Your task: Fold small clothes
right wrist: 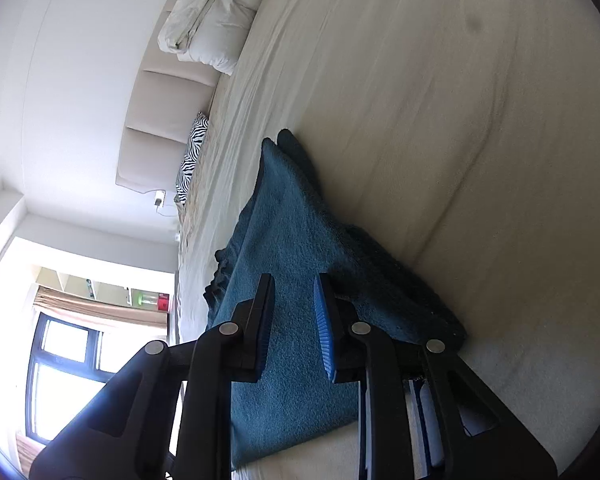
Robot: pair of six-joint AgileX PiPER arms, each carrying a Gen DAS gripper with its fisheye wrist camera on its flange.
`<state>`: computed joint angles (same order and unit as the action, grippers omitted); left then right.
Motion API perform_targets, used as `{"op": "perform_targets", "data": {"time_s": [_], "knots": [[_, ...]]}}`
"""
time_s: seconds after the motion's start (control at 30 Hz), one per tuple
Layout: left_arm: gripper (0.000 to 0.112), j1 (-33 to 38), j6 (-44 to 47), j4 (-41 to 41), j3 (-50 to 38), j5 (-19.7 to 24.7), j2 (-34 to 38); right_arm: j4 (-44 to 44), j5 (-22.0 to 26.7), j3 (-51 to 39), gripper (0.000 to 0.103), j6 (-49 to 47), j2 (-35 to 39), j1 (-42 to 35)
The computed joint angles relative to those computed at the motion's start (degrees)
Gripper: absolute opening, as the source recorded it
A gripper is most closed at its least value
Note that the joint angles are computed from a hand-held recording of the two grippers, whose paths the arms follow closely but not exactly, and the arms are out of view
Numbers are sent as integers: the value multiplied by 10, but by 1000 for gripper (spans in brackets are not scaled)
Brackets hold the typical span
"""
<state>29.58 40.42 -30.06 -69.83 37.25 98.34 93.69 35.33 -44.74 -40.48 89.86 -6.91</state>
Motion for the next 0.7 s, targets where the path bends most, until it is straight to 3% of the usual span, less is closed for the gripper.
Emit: {"op": "perform_targets", "data": {"time_s": [0.13,0.4,0.5,0.63,0.7], "knots": [[54,-6,-5,6,7,-12,-3,-67,7,-21,22,48,-30,82],[55,7,19,-17,1,4,2,-139,6,-116,22,101,60,296],[55,9,23,-22,-1,5,4,-161,6,-139,22,122,100,324],[55,11,31,-30,-2,7,7,-46,22,-114,22,24,127,294],[55,12,35,-34,-1,6,7,-32,17,-106,22,1,128,270]]}}
